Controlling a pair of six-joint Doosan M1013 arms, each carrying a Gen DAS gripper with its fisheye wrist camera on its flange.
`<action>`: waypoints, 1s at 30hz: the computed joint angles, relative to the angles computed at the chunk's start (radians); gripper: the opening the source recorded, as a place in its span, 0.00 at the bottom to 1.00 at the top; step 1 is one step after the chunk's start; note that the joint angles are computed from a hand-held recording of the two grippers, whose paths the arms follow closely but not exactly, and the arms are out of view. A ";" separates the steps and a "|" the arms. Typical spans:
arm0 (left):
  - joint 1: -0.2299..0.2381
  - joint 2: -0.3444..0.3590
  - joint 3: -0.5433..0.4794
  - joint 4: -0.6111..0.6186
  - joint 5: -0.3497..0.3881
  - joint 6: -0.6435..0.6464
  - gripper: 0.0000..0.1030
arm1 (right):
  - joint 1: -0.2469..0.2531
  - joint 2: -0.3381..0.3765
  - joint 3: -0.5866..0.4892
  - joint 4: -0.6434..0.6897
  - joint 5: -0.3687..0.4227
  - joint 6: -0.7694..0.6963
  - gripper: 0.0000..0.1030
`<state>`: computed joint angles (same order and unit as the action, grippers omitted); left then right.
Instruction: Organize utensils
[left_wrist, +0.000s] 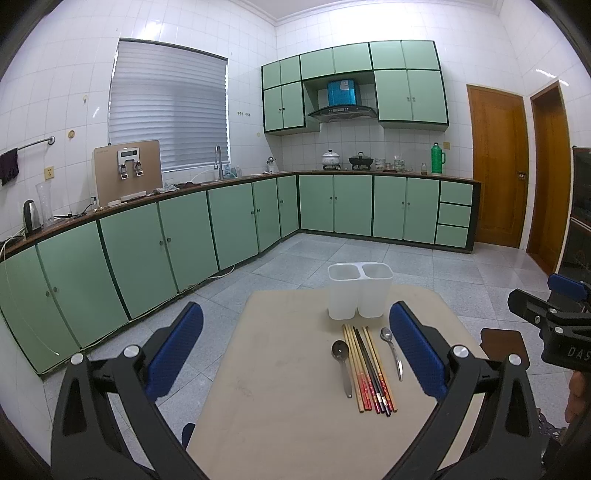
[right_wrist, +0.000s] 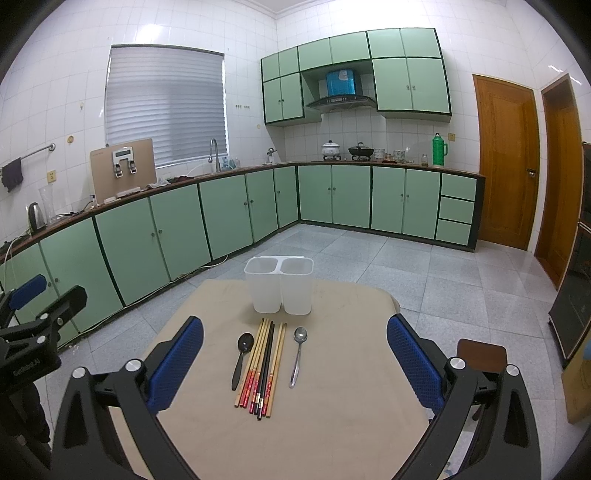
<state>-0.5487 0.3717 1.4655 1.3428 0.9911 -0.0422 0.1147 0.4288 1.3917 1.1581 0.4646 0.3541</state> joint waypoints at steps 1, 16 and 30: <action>0.000 0.000 0.000 -0.001 0.000 0.001 0.95 | 0.000 0.004 -0.004 -0.001 0.000 0.002 0.94; 0.001 -0.001 0.006 0.002 0.001 -0.002 0.95 | 0.000 0.003 -0.004 -0.004 0.001 0.005 0.94; 0.010 0.011 -0.003 -0.016 -0.005 0.007 0.95 | 0.006 0.014 0.007 0.020 -0.007 -0.035 0.94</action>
